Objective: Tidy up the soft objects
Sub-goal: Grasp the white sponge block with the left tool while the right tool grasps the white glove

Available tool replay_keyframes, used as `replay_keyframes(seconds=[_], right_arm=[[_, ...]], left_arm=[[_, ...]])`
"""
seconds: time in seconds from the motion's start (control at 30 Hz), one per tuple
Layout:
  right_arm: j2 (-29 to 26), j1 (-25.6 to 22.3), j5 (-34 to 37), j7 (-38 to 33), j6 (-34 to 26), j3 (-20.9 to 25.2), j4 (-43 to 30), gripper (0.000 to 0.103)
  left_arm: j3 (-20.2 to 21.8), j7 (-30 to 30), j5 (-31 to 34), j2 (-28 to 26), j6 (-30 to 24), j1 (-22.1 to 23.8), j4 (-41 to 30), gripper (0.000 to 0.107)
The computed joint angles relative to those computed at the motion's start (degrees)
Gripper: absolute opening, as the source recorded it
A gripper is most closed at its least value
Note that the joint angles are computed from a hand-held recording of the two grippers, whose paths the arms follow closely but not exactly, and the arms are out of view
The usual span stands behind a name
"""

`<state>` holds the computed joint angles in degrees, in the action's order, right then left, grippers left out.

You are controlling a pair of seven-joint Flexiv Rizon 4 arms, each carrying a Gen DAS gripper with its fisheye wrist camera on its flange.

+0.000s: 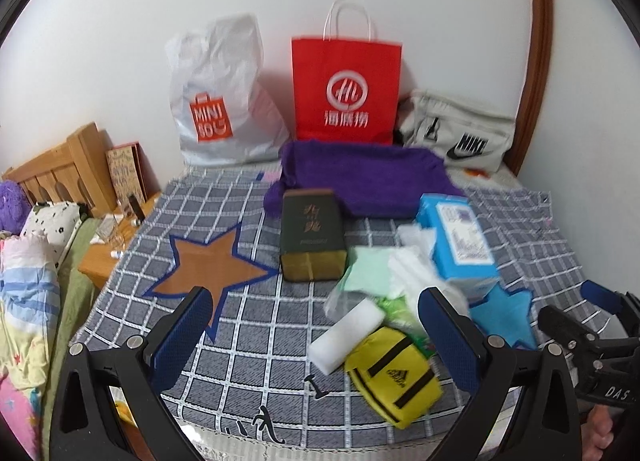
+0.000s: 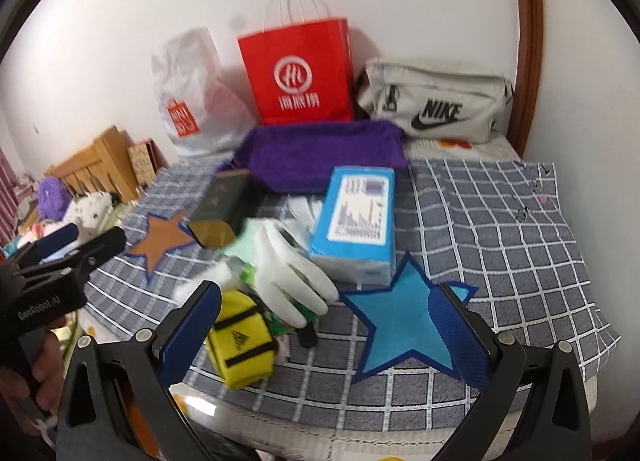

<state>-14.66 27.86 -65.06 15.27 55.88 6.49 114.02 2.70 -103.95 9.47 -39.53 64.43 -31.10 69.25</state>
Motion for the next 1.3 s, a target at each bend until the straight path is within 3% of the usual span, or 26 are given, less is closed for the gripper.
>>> replay_keyframes(seconds=[0.13, 0.2, 0.43, 0.6, 0.67, 0.73, 0.83, 0.97, 1.17, 1.3], right_arm=[[-1.8, -0.9, 1.2, -0.3, 2.7, -0.7, 0.4, 0.102], [-2.8, -1.2, 0.5, 0.3, 4.5, -1.5, 0.7, 0.102], [-6.6, -2.9, 3.6, 0.2, 13.7, -3.4, 1.4, 0.102], [-8.4, -0.5, 9.0, -6.4, 7.6, -4.2, -0.8, 0.098], [-8.7, -0.5, 6.2, -4.4, 11.6, -5.8, -0.4, 0.095], [-9.3, -1.1, 0.8, 1.2, 20.4, -8.7, 0.4, 0.093], [-10.2, -0.9, -2.0, 4.3, 24.3, -10.4, -0.6, 0.093], [-12.0, -0.2, 1.0, -3.0, 21.3, -9.1, -4.2, 0.089], [-15.4, 2.0, 5.1, -13.3, 18.9, -9.4, -10.0, 0.085], [-17.9, 2.4, 11.7, -22.1, 15.7, -7.7, -13.3, 0.069]], left_arm=[[-1.3, 1.9, -1.4, -2.6, -1.2, 1.5, -1.2, 0.101], [-4.2, 5.2, -4.0, -3.6, -0.3, 3.6, -0.5, 0.099], [-7.1, 13.1, -9.1, -7.5, -0.6, 5.2, -1.9, 0.091], [-9.3, 18.5, -13.3, -10.3, -3.2, 6.1, -4.2, 0.078], [-9.7, 20.3, -14.3, -11.0, -3.3, 6.1, -4.6, 0.078], [-9.7, 21.8, -15.0, -11.9, -3.6, 5.9, -5.3, 0.078], [-12.0, 25.1, -17.4, -12.5, -2.8, 7.0, -4.9, 0.068], [-15.4, 29.9, -21.5, -12.5, -1.6, 8.9, -3.1, 0.045], [-17.2, 34.4, -25.5, -11.7, -0.3, 10.3, -0.8, 0.036], [-19.6, 37.7, -28.8, -10.4, 1.4, 12.4, 2.0, 0.031]])
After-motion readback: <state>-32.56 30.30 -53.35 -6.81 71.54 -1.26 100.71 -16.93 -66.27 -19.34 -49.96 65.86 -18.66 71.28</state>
